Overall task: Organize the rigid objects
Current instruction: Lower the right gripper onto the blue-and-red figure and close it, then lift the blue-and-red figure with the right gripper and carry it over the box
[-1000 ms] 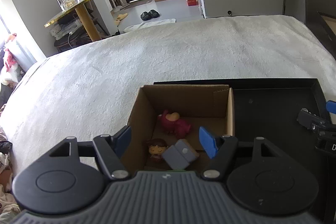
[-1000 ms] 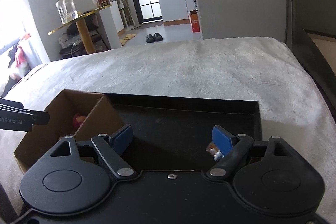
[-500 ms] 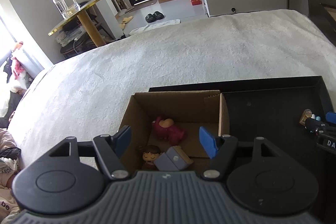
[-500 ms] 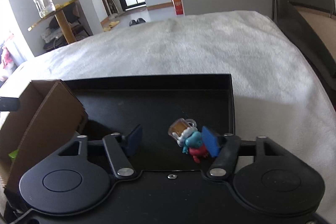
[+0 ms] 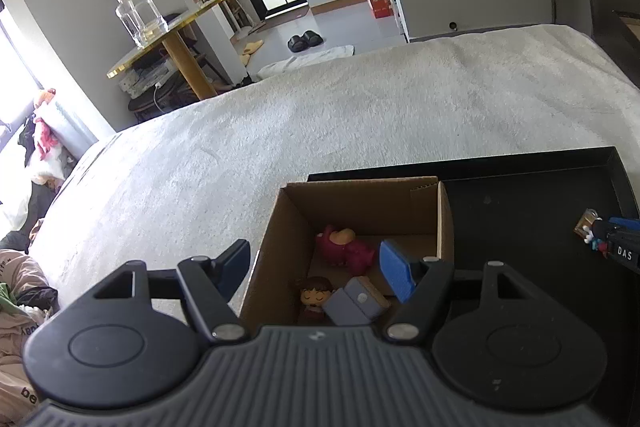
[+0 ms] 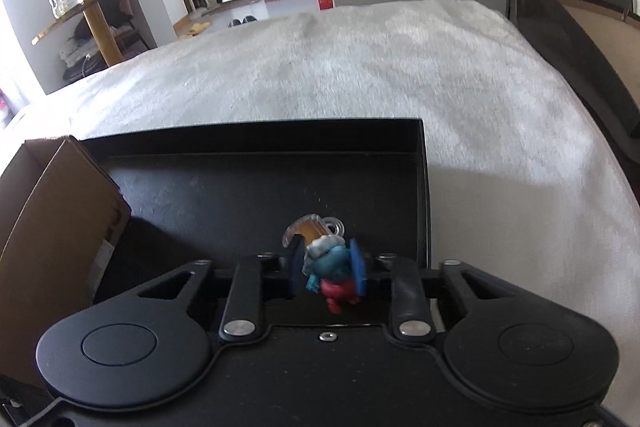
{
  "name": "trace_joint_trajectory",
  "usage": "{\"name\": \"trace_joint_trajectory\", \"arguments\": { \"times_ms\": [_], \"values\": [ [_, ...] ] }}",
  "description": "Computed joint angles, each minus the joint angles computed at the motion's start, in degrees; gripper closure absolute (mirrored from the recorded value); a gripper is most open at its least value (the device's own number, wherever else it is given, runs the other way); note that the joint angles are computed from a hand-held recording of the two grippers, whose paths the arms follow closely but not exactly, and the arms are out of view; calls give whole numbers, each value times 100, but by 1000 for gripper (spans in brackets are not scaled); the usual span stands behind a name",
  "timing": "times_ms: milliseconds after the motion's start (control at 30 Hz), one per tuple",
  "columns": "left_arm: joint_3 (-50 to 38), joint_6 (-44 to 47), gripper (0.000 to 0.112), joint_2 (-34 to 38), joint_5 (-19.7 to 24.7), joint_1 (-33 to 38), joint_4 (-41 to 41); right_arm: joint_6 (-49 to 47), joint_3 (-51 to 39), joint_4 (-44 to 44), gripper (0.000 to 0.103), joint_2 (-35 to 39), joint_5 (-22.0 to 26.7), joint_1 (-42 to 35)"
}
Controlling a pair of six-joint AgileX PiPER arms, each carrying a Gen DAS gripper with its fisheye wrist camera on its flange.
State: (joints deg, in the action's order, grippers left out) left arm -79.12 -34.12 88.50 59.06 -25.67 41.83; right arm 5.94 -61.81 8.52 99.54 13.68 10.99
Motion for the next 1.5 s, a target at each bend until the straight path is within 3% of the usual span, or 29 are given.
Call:
{"name": "trace_joint_trajectory", "arguments": {
  "times_ms": [133, 300, 367, 400, 433, 567, 700, 800, 1000, 1100, 1167, 1267, 1333, 1500],
  "values": [
    [139, 17, 42, -137, -3, 40, -76, -307, 94, 295, 83, -113, 41, 55],
    [198, 10, 42, -221, 20, 45, -90, 84, 183, -58, 79, -273, 227, 233],
    [226, 26, 42, -260, 24, 32, -35, 86, 187, -214, 65, -347, 292, 308],
    [242, 40, 42, -284, 25, 28, -24, 176, 255, -380, 52, -417, 227, 358],
    [242, 51, 42, -291, 33, 32, -20, 262, 334, -532, 47, -489, 143, 400],
    [183, 66, 42, -254, 78, 12, 27, -340, 378, -178, 47, -485, 97, 406],
    [116, 67, 42, -161, 91, -3, 50, 202, 389, -966, 47, -426, 50, 455],
    [100, 78, 42, -106, 113, -18, 73, -638, 429, -241, 47, -418, 22, 360],
    [-39, 163, 42, 63, 153, -22, 80, -799, 308, -419, 48, -219, 110, 343],
    [-61, 127, 42, 97, 139, -15, 110, -244, 231, -1127, 48, -81, 213, 409],
    [-82, 120, 42, 121, 135, 8, 63, -308, 235, -1073, 49, -57, 184, 403],
    [-60, 127, 42, 143, 109, 11, 43, -669, 271, -742, 53, -80, 116, 384],
    [-33, 138, 42, 138, 77, 22, 12, -820, 372, -691, 63, -141, 41, 406],
    [154, 151, 42, 27, 5, 88, -100, -1219, 480, -248, 65, -311, 91, 406]
  ]
}}
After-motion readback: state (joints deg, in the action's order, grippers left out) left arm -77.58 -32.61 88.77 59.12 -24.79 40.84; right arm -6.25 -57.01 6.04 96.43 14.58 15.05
